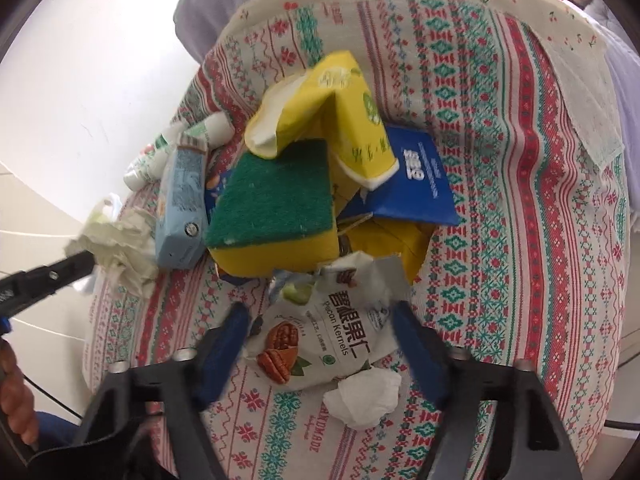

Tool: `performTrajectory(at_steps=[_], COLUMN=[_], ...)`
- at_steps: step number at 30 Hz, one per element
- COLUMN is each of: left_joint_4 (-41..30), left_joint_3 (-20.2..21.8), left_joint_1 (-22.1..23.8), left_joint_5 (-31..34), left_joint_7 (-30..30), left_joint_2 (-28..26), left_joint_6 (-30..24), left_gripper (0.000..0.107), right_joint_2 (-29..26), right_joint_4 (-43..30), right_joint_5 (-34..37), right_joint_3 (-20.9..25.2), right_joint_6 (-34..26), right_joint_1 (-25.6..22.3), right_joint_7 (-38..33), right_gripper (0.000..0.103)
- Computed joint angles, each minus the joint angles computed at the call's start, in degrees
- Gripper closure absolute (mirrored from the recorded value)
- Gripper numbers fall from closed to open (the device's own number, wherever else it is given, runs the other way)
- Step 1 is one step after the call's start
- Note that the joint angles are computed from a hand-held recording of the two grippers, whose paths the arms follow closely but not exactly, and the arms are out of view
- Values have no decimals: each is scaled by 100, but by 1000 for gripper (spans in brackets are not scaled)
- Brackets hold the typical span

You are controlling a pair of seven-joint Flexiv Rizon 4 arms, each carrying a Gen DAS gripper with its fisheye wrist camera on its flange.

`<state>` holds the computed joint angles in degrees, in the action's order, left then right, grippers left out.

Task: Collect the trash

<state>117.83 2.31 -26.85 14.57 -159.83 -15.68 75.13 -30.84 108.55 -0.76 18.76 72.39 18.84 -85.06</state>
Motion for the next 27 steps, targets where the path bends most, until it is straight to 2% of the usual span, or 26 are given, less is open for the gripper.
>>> performTrajectory(at_steps=[3,5,6,12,15,19,27], left_joint_4=[128,146,153,197,261,270,350], left_joint_3=[28,105,120,156,141,176,213], left_joint_1=[-7,-66,-75,-67,-28,-37,9], left_joint_5=[51,172,220,466,518,689,1005], left_joint_7=[-65,-173,-206,-425,-495,-620,-880], left_joint_2=[79,136,160,270,318,376,549], left_joint_6=[227,260,275,314,447,560,688], left_gripper=[103,103,103,103,103,103,103], right_joint_2=[18,54,88,113,184,258,420], right_joint_4=[88,163,193,213,235,272,255], right_joint_5=[-66,-105,-65,197,577,988,2039], right_joint_3=[-47,-55,43,337,743,1091,2112], right_joint_6=[195,360,382,488,666,840,1027], right_joint_1=[69,95,3,-271,-702,-1039,-1918], right_joint_7=[7,15,-61,-247,-600,-932,-2032], right_gripper=[50,69,97,97,98,99,100])
